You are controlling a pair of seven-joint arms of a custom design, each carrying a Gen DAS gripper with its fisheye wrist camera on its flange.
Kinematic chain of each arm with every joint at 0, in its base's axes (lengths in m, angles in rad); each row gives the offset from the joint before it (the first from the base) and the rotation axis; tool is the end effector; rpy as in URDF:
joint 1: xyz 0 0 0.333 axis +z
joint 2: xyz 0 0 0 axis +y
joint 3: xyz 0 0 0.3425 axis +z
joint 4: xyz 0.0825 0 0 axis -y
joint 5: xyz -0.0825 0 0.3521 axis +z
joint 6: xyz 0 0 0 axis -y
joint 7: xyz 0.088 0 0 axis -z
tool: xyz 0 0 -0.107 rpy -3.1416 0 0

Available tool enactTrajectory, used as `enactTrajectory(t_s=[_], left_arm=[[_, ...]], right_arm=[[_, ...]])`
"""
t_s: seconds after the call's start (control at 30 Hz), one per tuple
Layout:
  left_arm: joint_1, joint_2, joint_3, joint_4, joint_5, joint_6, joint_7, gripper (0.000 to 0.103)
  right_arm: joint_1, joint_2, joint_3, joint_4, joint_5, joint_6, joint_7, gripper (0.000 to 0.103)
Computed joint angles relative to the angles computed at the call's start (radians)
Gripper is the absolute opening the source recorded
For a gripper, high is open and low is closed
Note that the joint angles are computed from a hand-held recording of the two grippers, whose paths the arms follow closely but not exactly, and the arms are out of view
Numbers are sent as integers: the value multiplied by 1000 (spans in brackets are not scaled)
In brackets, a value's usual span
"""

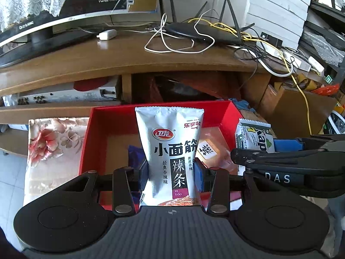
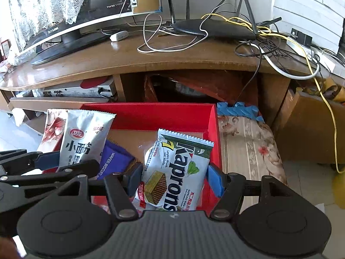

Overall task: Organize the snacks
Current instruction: 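Lower both packets into the red box and open both tools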

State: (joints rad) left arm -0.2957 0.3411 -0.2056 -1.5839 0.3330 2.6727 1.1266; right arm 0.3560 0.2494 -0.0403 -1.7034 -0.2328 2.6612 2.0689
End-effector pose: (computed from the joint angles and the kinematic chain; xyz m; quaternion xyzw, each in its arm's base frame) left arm 0.6086 -0.3174 0.5679 -0.5655 0.7329 -0.3193 0.2028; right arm 0.6225 0.2136 0.5652 -0.6574 0.6642 -0.2113 0.2864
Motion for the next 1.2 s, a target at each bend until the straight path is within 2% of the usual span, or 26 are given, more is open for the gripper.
enactTrajectory(t_s=[0.47, 0.97, 1.2], left_arm=[[-25, 105, 30, 129, 40, -47, -25, 50], [-32, 165, 45, 185, 49, -106, -41, 50], [-32, 156, 47, 180, 56, -100, -54, 62]], right_arm=[[-21, 120, 0, 136, 91, -27, -94, 57], [-16, 232, -12, 244, 183, -73, -192, 57], [-19, 236, -16, 255, 202, -76, -201, 62]])
